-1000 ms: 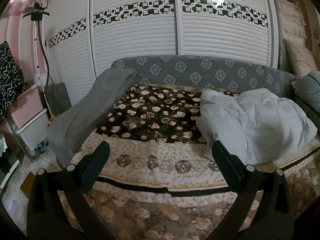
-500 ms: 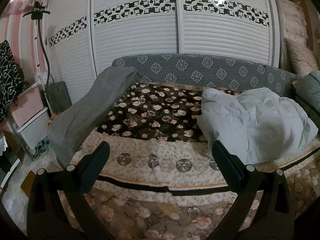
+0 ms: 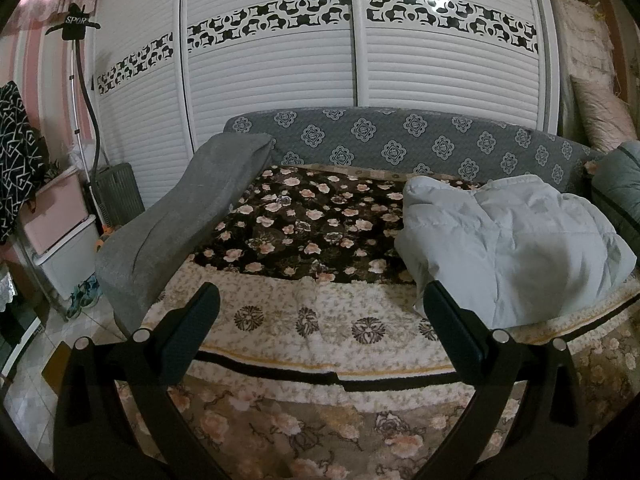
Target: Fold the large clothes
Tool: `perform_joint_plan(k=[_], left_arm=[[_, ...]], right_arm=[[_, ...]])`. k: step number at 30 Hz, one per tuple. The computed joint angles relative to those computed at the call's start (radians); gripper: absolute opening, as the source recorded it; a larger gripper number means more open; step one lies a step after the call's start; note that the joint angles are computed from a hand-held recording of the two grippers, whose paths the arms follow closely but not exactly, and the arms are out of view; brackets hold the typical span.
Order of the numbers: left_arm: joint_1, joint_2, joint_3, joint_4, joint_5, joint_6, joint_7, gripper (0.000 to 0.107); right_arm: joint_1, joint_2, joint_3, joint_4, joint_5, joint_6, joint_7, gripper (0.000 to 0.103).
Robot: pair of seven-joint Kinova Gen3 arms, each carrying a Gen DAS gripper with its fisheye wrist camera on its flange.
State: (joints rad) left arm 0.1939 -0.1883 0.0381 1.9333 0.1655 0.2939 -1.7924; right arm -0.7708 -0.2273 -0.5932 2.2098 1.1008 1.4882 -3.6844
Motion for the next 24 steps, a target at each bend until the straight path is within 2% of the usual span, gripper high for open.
perform_joint_plan(k=[24], left_arm=[[0.011, 0.005, -0.017, -0.006, 0.025, 0.001, -0.033, 0.1]], right_arm=[[0.003, -0.009, 0.0, 0.009, -0.004, -0.008, 0.005, 0.102]])
